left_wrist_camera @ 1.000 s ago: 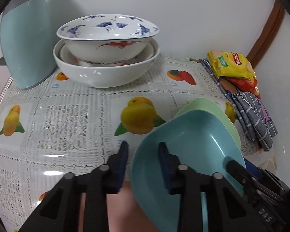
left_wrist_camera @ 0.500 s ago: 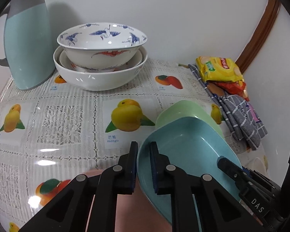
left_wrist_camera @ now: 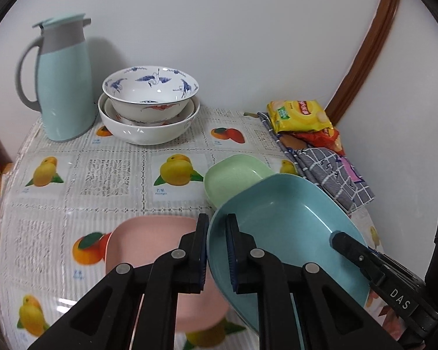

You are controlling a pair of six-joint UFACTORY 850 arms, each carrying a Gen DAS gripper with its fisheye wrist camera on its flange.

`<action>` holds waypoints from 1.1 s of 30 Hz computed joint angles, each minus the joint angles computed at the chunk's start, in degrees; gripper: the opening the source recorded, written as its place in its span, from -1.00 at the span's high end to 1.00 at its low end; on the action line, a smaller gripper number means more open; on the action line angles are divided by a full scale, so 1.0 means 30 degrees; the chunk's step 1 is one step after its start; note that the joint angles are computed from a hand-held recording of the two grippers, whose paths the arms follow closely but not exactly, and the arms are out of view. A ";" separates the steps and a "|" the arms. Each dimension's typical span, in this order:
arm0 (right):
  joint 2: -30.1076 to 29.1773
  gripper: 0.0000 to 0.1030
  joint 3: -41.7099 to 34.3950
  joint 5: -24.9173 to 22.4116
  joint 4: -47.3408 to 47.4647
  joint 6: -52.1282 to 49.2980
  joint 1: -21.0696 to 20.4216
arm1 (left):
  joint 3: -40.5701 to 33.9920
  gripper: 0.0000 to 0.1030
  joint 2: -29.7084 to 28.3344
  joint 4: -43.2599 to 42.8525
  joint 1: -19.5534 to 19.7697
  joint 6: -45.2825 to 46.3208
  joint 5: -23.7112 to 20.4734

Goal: Organize plates and bowls
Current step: 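Lift the light-blue plate with both grippers and carry it over the pink plate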

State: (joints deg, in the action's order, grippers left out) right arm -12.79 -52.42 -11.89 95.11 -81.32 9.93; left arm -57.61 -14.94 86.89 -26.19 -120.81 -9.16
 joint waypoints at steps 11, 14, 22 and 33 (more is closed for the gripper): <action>0.3090 0.78 0.2381 -0.0228 0.0894 -0.0708 -0.0431 | 0.1380 0.77 0.2027 -0.0311 -0.1597 -0.0683 -0.1347; 0.3696 0.78 0.2731 -0.0088 0.1271 -0.1129 -0.0370 | 0.1550 0.77 0.2423 -0.0721 -0.1953 -0.0347 -0.1848; 0.5091 0.78 0.3473 -0.0384 0.1625 -0.1251 -0.0303 | 0.2351 0.77 0.3664 -0.0838 -0.2509 -0.0660 -0.2572; 0.6205 0.78 0.4300 -0.0339 0.2453 -0.1952 0.0509 | 0.3933 0.77 0.5320 -0.1042 -0.3043 -0.1374 -0.3629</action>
State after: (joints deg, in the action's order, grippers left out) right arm 5.83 -39.52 -12.91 102.46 -87.17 11.46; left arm -45.81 1.02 83.76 -35.32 -124.94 -20.04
